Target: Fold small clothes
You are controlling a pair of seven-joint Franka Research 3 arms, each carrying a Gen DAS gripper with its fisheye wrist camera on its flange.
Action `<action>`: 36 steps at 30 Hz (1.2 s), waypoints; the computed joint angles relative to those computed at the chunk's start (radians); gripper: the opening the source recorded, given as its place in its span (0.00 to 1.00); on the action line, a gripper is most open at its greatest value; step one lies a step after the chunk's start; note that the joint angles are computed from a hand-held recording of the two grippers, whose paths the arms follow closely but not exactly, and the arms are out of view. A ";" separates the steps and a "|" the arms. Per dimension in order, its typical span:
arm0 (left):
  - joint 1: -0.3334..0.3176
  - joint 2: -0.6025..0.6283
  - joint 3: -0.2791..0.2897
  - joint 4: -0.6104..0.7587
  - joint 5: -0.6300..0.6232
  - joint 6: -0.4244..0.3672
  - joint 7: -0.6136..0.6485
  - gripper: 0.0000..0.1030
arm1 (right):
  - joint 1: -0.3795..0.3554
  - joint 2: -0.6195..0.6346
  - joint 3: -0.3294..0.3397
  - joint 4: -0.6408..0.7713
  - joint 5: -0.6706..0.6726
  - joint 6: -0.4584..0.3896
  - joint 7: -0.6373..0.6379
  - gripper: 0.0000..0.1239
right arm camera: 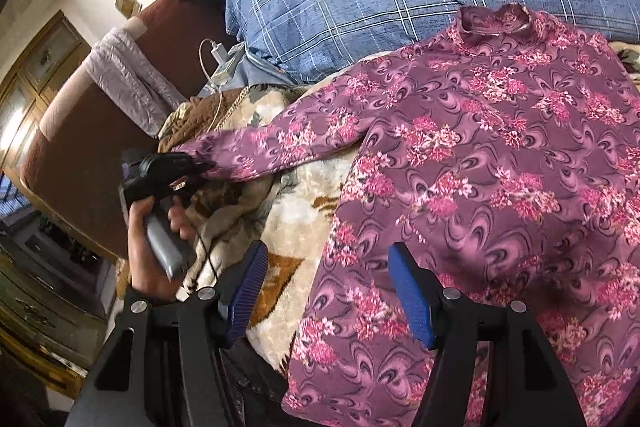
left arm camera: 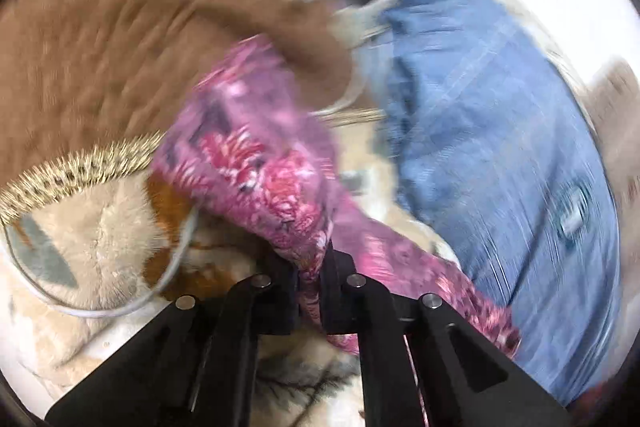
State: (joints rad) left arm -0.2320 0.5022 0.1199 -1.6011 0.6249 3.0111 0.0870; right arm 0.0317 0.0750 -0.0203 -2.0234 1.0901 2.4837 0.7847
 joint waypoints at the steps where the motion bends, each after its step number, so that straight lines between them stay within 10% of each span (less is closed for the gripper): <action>1: -0.054 -0.003 0.055 0.007 0.060 0.015 -0.031 0.03 | -0.004 0.014 -0.003 0.018 0.005 -0.006 0.008 0.52; 10: -0.268 0.004 0.174 0.120 0.568 0.071 -0.042 0.03 | -0.065 0.039 -0.019 0.082 0.060 -0.045 0.028 0.52; 16: -0.130 0.068 -0.155 0.153 0.379 0.046 0.566 0.03 | -0.119 0.041 -0.049 0.099 0.116 -0.082 0.018 0.53; 25: -0.251 0.141 -0.145 0.171 0.349 -0.044 0.951 0.03 | -0.250 0.248 -0.041 0.290 0.162 -0.410 0.116 0.54; 33: -0.315 0.149 -0.079 0.157 0.343 -0.031 1.028 0.03 | -0.279 0.271 -0.021 0.247 0.054 -0.387 0.258 0.54; 36: -0.347 0.140 -0.036 0.146 0.391 -0.007 0.973 0.03 | -0.290 0.285 -0.011 0.249 0.070 -0.406 0.260 0.34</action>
